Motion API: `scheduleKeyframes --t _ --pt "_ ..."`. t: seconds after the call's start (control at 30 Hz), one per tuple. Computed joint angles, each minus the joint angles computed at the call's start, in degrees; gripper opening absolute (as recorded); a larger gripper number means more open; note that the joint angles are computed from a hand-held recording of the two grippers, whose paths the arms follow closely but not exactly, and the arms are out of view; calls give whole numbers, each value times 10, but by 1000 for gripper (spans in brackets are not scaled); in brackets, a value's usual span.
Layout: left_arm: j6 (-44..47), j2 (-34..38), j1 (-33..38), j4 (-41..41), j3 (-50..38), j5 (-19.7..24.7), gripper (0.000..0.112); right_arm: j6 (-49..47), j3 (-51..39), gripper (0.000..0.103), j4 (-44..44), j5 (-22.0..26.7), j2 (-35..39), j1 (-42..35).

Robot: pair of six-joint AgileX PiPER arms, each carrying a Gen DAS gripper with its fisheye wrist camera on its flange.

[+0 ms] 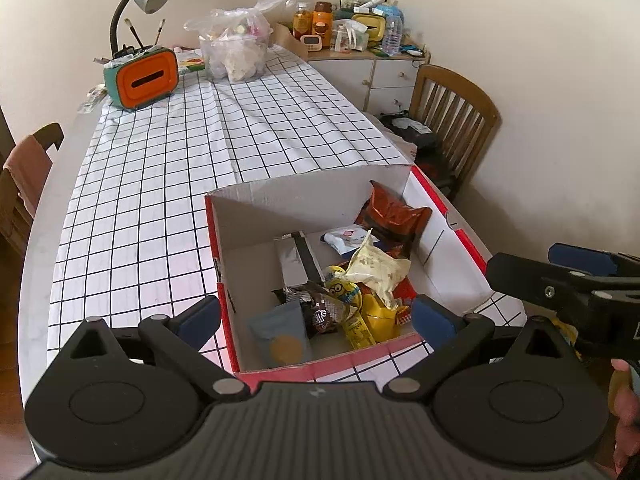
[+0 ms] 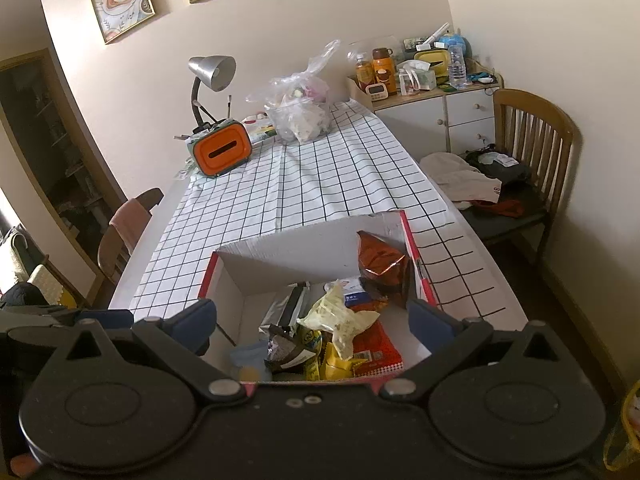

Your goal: Organize snacks

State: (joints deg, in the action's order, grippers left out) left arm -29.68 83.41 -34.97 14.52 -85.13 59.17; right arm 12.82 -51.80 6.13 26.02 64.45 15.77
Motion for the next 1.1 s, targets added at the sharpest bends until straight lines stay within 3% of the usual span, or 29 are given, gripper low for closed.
scheduleKeyframes --t 0.93,1.1 --pt "30 -10 0 -20 9 -2 102 151 12 103 -130 25 -24 41" --pt "36 -20 13 -30 20 -7 102 144 6 103 -129 28 -19 46"
